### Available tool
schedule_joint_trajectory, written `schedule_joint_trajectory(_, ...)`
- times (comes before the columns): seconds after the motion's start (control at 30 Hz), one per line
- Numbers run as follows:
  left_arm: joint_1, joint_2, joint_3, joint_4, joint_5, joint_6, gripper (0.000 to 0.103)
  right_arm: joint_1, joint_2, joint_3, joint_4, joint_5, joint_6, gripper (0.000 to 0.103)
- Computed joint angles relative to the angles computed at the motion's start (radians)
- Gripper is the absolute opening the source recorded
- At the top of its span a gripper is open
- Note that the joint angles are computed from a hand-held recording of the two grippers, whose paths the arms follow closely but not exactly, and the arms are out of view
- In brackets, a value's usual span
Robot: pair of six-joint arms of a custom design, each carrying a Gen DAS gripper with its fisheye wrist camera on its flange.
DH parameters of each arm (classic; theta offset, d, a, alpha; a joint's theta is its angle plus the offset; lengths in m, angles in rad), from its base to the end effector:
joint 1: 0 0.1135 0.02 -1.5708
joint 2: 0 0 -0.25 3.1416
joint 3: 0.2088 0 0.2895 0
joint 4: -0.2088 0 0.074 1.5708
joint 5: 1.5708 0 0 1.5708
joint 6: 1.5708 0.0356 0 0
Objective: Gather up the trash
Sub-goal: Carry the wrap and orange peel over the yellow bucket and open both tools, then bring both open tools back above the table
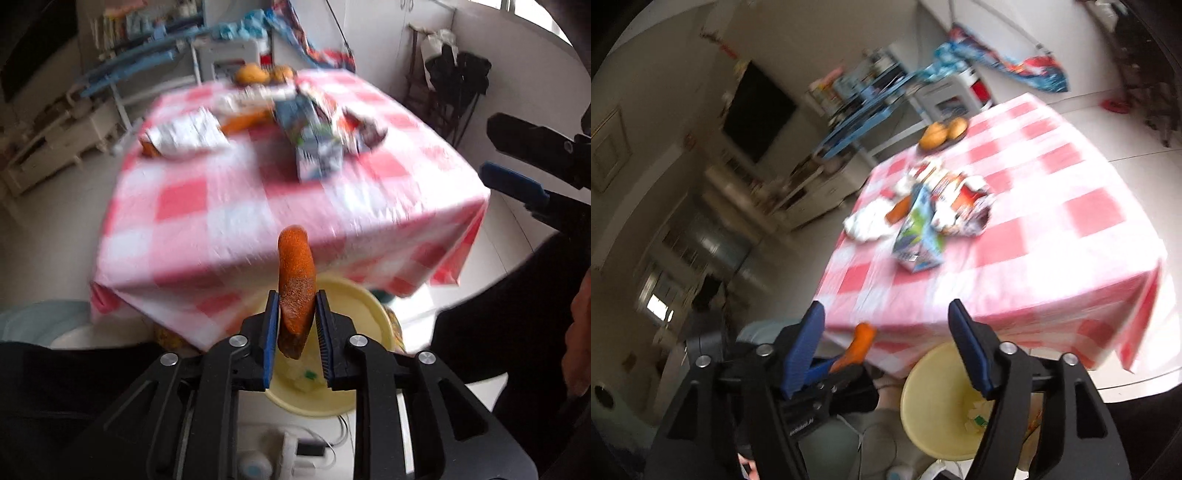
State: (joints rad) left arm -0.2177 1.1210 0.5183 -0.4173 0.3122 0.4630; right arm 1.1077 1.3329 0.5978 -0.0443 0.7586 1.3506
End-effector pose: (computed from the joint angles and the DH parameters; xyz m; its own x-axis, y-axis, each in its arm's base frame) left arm 0.2272 -0.0615 0.1356 -0.5825 0.5642 -0.5852 0.6959 0.7181 -0.0004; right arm 0.1481 0.2417 0.1409 -0.4889 0.6063 -0.6272 0.2123 0.7801 0.5886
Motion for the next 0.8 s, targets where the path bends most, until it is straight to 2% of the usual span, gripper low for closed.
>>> schedule_joint_trajectory(0.03, 0.005, -0.03, 0.002, 0.009, -0.002, -0.015, 0.039, 0.0, -0.002, 0.019, -0.032, 0.017, -0.005, 0.073)
schedule_joint_trajectory(0.07, 0.009, -0.072, -0.004, 0.039, -0.01, -0.044, 0.058, -0.009, -0.011, 0.037, -0.071, 0.034, -0.018, 0.079)
schedule_joint_trajectory(0.17, -0.005, -0.147, -0.014, 0.193, -0.056, -0.148, 0.083, -0.059, -0.01, 0.139, -0.212, 0.104, -0.113, 0.087)
schedule_joint_trajectory(0.23, -0.026, -0.117, 0.019, 0.26, -0.088, -0.193, 0.087, -0.096, -0.013, 0.161, -0.22, 0.139, -0.184, 0.09)
schedule_joint_trajectory(0.33, -0.067, 0.012, 0.117, 0.347, -0.136, -0.267, 0.091, -0.185, 0.022, 0.218, -0.202, 0.193, -0.309, 0.095)
schedule_joint_trajectory(0.4, -0.087, 0.115, 0.198, 0.383, -0.16, -0.31, 0.092, -0.24, 0.048, 0.237, -0.162, 0.206, -0.378, 0.095)
schedule_joint_trajectory(0.53, -0.125, 0.312, 0.362, 0.44, -0.206, -0.368, 0.095, -0.364, 0.125, 0.285, -0.089, 0.144, -0.497, 0.095)
schedule_joint_trajectory(0.63, -0.154, 0.454, 0.492, 0.465, -0.239, -0.362, 0.095, -0.424, 0.199, 0.299, -0.007, 0.124, -0.564, 0.095)
schedule_joint_trajectory(0.73, -0.173, 0.558, 0.587, 0.488, -0.265, -0.349, 0.096, -0.446, 0.248, 0.26, 0.045, 0.139, -0.516, 0.095)
schedule_joint_trajectory(0.8, -0.177, 0.604, 0.621, 0.508, -0.274, -0.352, 0.096, -0.474, 0.27, 0.26, 0.002, 0.071, -0.433, 0.095)
